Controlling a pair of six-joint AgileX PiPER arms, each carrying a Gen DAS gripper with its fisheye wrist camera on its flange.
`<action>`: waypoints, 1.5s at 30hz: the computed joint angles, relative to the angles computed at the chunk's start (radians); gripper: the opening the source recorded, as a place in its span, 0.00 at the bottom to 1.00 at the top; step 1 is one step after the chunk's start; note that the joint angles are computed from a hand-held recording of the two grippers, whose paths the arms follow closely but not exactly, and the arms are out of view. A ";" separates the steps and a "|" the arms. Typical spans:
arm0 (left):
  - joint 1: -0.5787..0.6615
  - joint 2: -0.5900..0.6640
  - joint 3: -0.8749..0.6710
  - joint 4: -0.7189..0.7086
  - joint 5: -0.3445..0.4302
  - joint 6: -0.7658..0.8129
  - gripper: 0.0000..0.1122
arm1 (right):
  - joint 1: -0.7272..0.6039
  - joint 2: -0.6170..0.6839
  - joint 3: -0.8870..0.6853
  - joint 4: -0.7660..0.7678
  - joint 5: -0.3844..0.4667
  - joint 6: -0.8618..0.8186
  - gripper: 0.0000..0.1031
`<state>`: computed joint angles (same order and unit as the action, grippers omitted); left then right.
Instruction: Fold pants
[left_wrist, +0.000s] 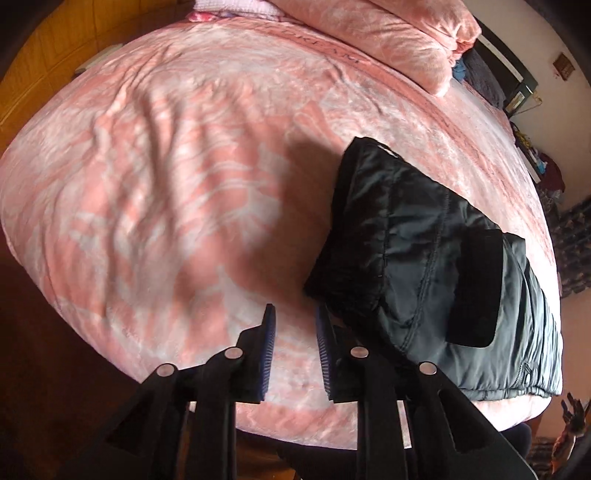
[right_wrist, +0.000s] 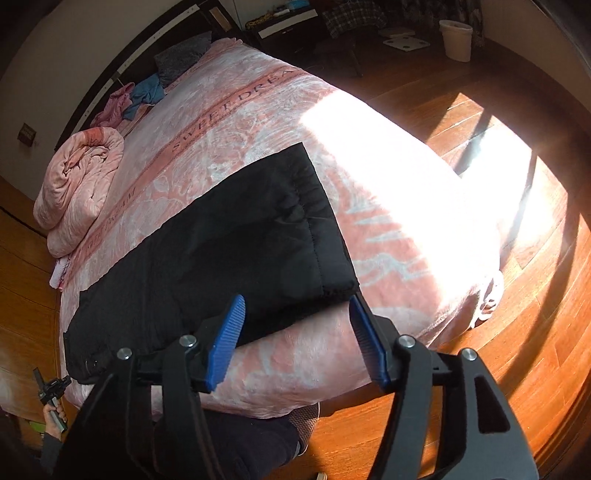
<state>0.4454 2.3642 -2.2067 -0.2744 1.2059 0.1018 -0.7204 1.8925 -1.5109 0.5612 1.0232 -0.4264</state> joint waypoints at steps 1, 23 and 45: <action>0.015 -0.024 0.049 -0.002 -0.032 -0.017 0.26 | -0.014 -0.011 0.027 0.021 0.000 -0.009 0.59; -0.062 0.045 -0.028 -0.109 -0.026 -0.049 0.20 | -0.149 0.000 0.186 0.481 0.009 0.011 0.69; -0.096 0.099 -0.119 -0.006 -0.006 -0.149 0.17 | -0.065 0.139 0.146 0.379 -0.132 0.140 0.08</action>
<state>0.3491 2.4630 -2.3260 -0.2806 1.2002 -0.0474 -0.7856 2.0313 -1.3654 0.9404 0.8908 -0.2865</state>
